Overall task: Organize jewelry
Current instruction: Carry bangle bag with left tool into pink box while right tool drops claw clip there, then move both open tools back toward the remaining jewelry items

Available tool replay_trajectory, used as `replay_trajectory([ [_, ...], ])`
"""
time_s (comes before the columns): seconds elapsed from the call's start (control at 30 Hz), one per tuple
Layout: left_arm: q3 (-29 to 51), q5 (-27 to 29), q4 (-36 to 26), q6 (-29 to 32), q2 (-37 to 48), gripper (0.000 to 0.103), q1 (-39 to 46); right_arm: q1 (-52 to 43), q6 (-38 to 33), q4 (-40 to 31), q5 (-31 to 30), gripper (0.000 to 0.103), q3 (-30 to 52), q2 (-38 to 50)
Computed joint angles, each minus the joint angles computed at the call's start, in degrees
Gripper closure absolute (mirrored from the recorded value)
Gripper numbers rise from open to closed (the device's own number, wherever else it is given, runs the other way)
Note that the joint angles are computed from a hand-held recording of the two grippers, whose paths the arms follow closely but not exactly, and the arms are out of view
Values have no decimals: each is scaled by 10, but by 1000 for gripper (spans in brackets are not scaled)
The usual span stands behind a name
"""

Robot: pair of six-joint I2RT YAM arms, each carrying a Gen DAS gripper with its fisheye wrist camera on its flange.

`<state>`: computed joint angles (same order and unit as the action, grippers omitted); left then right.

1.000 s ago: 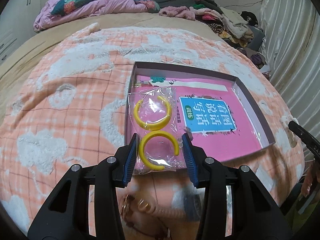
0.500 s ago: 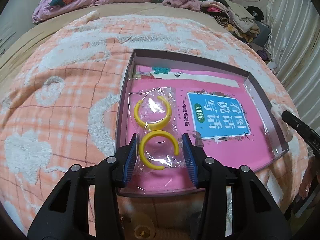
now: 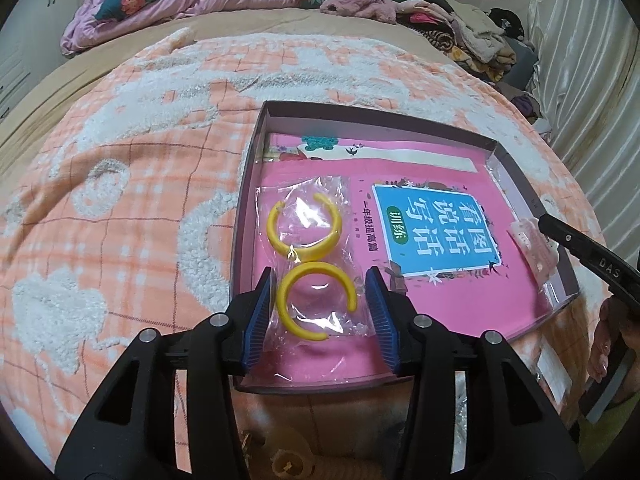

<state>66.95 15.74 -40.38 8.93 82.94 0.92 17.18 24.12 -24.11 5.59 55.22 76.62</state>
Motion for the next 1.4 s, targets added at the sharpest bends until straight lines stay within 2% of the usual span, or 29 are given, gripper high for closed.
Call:
replay_trajectory([
  [0.17, 0, 0, -6, 0, -11, 63, 2, 7, 3, -13, 24, 42, -13, -45],
  [0.33, 6, 9, -19, -3, -27, 52, 11, 19, 13, -33, 49, 31, -30, -110],
  [0.47, 8, 11, -33, -4, -58, 32, 18, 34, 18, -57, 63, 24, -34, -158],
  [0.53, 10, 14, -39, -7, -75, 26, 21, 45, 20, -67, 71, 23, -34, -177],
  [0.6, 13, 17, -44, -9, -90, 16, 26, 60, 22, -82, 80, 23, -34, -199],
  [0.67, 13, 16, -49, -10, -105, 12, 30, 80, 28, -95, 93, 23, -33, -215],
  [1.03, 10, 40, -94, 9, -175, 9, 76, 209, 78, -168, 178, 22, -10, -268],
  [1.4, -4, 66, -131, 38, -217, 9, 125, 326, 136, -223, 250, 22, 11, -265],
])
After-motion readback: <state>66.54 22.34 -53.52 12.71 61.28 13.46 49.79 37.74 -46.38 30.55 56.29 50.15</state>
